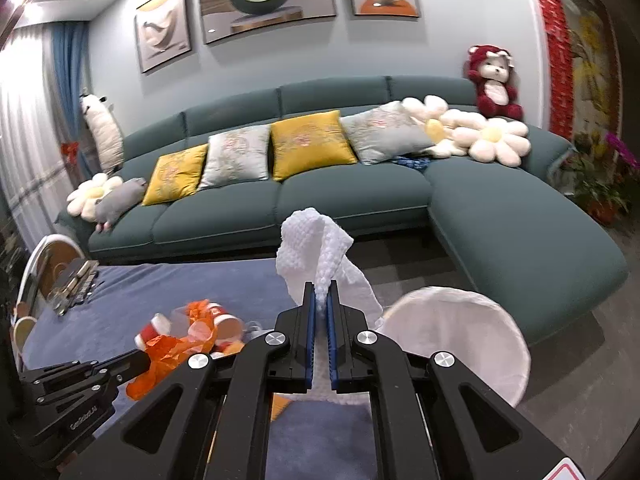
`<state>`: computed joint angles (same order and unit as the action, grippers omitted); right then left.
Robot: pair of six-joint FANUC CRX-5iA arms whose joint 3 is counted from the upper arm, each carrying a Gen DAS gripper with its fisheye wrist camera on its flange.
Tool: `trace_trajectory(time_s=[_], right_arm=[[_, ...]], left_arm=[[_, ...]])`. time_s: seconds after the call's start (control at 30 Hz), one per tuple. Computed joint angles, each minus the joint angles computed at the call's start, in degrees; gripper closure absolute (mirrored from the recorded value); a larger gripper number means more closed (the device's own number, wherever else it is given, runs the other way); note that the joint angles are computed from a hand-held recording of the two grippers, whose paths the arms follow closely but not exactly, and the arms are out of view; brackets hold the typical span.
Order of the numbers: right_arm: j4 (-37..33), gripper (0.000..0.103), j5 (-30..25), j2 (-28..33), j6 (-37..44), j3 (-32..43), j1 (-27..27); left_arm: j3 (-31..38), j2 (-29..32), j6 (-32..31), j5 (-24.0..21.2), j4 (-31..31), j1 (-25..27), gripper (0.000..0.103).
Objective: Collect trash
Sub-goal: 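Carry the white tissue and orange bag to the bin and release both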
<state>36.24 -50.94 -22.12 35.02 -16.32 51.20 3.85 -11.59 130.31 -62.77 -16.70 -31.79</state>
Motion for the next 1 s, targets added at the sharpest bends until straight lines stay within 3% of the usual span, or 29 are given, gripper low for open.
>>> trace_trajectory(time_s=[0.47,1.0], right_arm=[[-3.9,0.098,-1.4,-4.7,2.9,-3.8,-10.1],[-10.1,0.098,-0.1,-4.7,6.7,-5.1,-21.2]], left_arm=[[11.4,14.3,-6.9,4.5,5.6,-6.2,0.101],[22.8,28.8,-15.9,5.3,15.3,-7.1,0.101]])
